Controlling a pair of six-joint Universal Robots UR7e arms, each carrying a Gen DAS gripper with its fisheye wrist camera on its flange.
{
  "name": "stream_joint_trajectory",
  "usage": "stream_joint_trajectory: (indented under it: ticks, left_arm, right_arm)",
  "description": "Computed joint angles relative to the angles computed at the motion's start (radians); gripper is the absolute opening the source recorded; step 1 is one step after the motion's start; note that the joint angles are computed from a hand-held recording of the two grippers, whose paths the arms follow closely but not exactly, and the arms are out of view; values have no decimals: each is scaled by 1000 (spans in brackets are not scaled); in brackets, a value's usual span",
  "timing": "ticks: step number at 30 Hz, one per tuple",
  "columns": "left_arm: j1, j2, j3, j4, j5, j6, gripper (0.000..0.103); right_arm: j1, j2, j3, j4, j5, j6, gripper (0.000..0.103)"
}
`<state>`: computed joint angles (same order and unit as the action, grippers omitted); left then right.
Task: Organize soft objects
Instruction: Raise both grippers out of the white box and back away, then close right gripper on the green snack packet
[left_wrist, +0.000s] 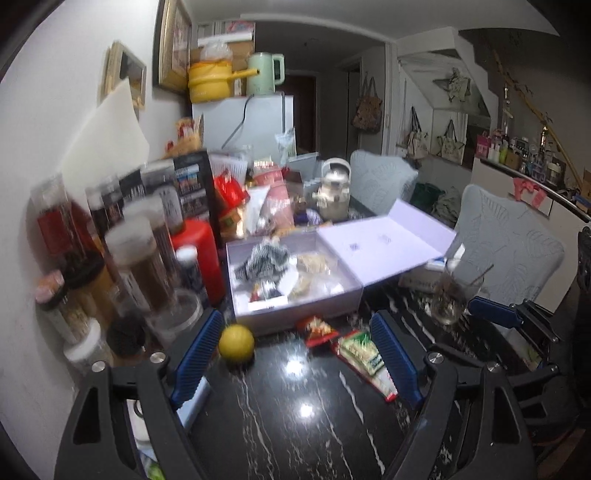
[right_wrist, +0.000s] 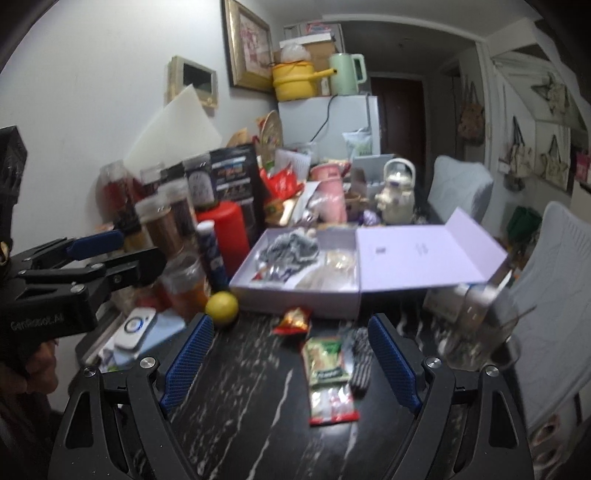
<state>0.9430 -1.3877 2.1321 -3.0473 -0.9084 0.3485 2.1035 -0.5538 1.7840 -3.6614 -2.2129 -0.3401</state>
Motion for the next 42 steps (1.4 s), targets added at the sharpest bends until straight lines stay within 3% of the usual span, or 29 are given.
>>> stream_joint_trajectory:
  ticks: [14, 21, 26, 30, 42]
  left_arm:
    - [79, 49, 30, 44, -53, -29, 83]
    - [113, 81, 16, 68, -81, -50, 83]
    - [138, 115, 1, 55, -79, -63, 83]
    - [149, 162, -17, 30, -31, -46, 83]
    - [220, 245, -139, 160, -77, -131, 83]
  right_arm:
    - [-73, 25, 71, -27, 56, 62, 86]
    - [-111, 30, 64, 15, 54, 86, 80]
    - [-142, 38, 32, 80, 73, 93, 74]
    - [-165, 47, -9, 147, 86, 86, 70]
    - [-209, 102, -172, 385, 61, 56, 69]
